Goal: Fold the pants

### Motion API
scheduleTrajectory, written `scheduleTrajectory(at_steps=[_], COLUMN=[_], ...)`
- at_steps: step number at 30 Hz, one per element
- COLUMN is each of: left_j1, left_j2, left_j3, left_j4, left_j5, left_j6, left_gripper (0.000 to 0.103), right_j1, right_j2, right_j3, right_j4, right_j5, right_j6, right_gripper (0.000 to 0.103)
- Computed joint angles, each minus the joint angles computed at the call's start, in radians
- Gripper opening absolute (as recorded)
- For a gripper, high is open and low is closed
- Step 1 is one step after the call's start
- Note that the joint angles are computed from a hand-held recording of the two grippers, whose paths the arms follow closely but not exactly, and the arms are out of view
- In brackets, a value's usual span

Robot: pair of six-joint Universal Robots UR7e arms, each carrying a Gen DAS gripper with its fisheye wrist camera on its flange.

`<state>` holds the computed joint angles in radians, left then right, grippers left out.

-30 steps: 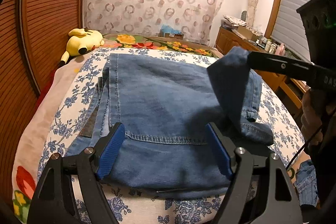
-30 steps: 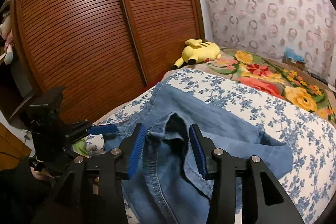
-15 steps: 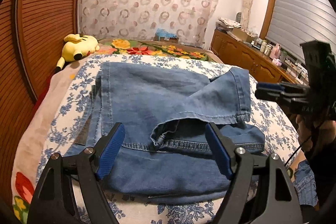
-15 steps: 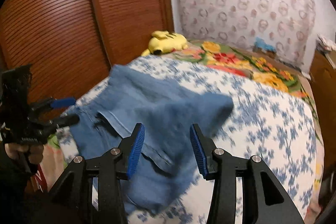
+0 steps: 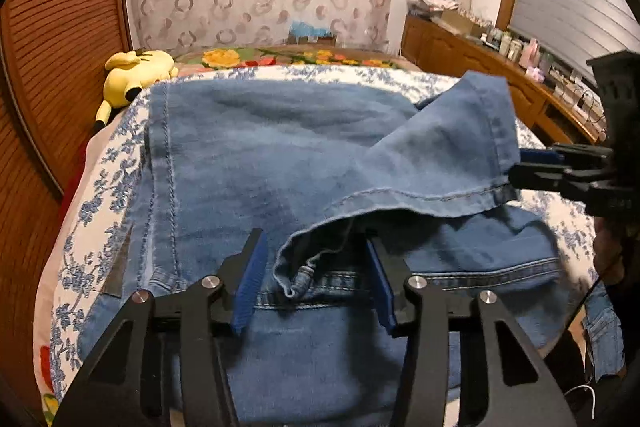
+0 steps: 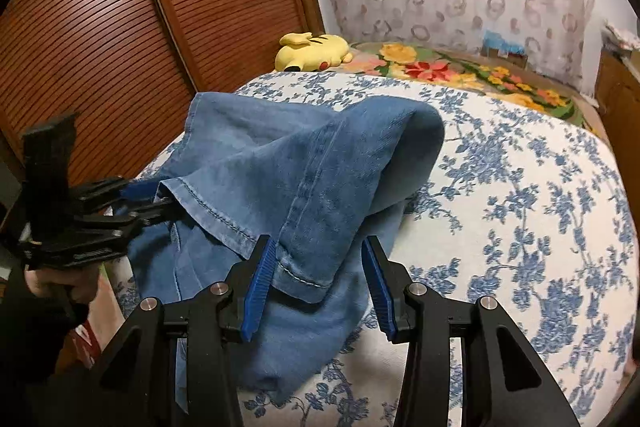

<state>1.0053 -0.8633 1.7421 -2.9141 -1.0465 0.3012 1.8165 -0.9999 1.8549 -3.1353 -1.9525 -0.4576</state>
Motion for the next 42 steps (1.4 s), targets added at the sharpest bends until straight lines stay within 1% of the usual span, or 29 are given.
scheduleTrajectory(at_steps=[1, 2, 3, 5, 7, 8, 9, 10, 13, 19, 22, 27, 30, 32, 34, 37, 42], left_j1=[0.001, 0.000, -0.004, -0.008, -0.010, -0.014, -0.016, -0.018, -0.029, -0.064, -0.080, -0.096, -0.098, -0.090, -0.080, -0.060, -0.040], left_j2=[0.001, 0.002, 0.004, -0.002, -0.015, -0.024, -0.030, -0.039, -0.063, -0.127, -0.156, -0.208, -0.229, -0.236, -0.233, -0.237, -0.242], left_j3=[0.001, 0.003, 0.006, 0.018, 0.031, 0.038, 0.042, 0.047, 0.065, 0.097, 0.104, 0.130, 0.156, 0.171, 0.179, 0.189, 0.202], left_j4=[-0.001, 0.001, 0.002, -0.010, -0.024, -0.035, -0.041, -0.046, -0.066, -0.088, -0.083, -0.061, -0.058, -0.055, -0.042, -0.016, 0.004], left_j5=[-0.002, 0.001, 0.014, 0.006, -0.008, -0.013, -0.019, -0.028, -0.044, -0.083, -0.100, -0.119, -0.106, -0.092, -0.060, -0.046, -0.034], left_j6=[0.004, 0.007, 0.012, 0.023, 0.016, 0.017, 0.020, 0.024, 0.031, 0.051, 0.054, 0.040, 0.033, 0.031, 0.028, 0.011, -0.007], left_gripper=[0.041, 0.029, 0.027, 0.016, 0.013, 0.012, 0.011, 0.010, 0.010, 0.009, 0.009, 0.009, 0.009, 0.009, 0.009, 0.009, 0.009], right_j1=[0.001, -0.002, 0.000, -0.006, -0.009, -0.014, -0.012, -0.008, 0.004, 0.047, 0.068, 0.087, 0.096, 0.090, 0.084, 0.067, 0.060], right_j2=[0.002, 0.004, 0.008, 0.010, 0.006, 0.008, 0.011, 0.012, 0.011, 0.007, 0.019, 0.067, 0.102, 0.125, 0.150, 0.191, 0.274], right_j3=[-0.005, -0.009, -0.014, -0.023, -0.025, -0.028, -0.035, -0.044, -0.060, -0.112, -0.164, -0.259, -0.296, -0.313, -0.332, -0.370, -0.457], right_j4=[0.011, 0.015, 0.025, 0.044, 0.059, 0.053, 0.057, 0.070, 0.062, 0.027, 0.039, 0.097, 0.112, 0.112, 0.120, 0.136, 0.166], right_j5=[0.005, 0.009, 0.010, 0.029, 0.060, 0.070, 0.066, 0.058, 0.057, 0.056, 0.056, 0.086, 0.101, 0.120, 0.135, 0.160, 0.148], right_j6=[0.007, 0.007, 0.007, 0.003, -0.016, -0.031, -0.038, -0.042, -0.082, -0.124, -0.141, -0.129, -0.137, -0.152, -0.160, -0.167, -0.168], right_gripper=[0.047, 0.047, 0.047, 0.047, 0.046, 0.043, 0.025, 0.009, 0.005, 0.004, 0.004, 0.004, 0.004, 0.004, 0.004, 0.004, 0.004])
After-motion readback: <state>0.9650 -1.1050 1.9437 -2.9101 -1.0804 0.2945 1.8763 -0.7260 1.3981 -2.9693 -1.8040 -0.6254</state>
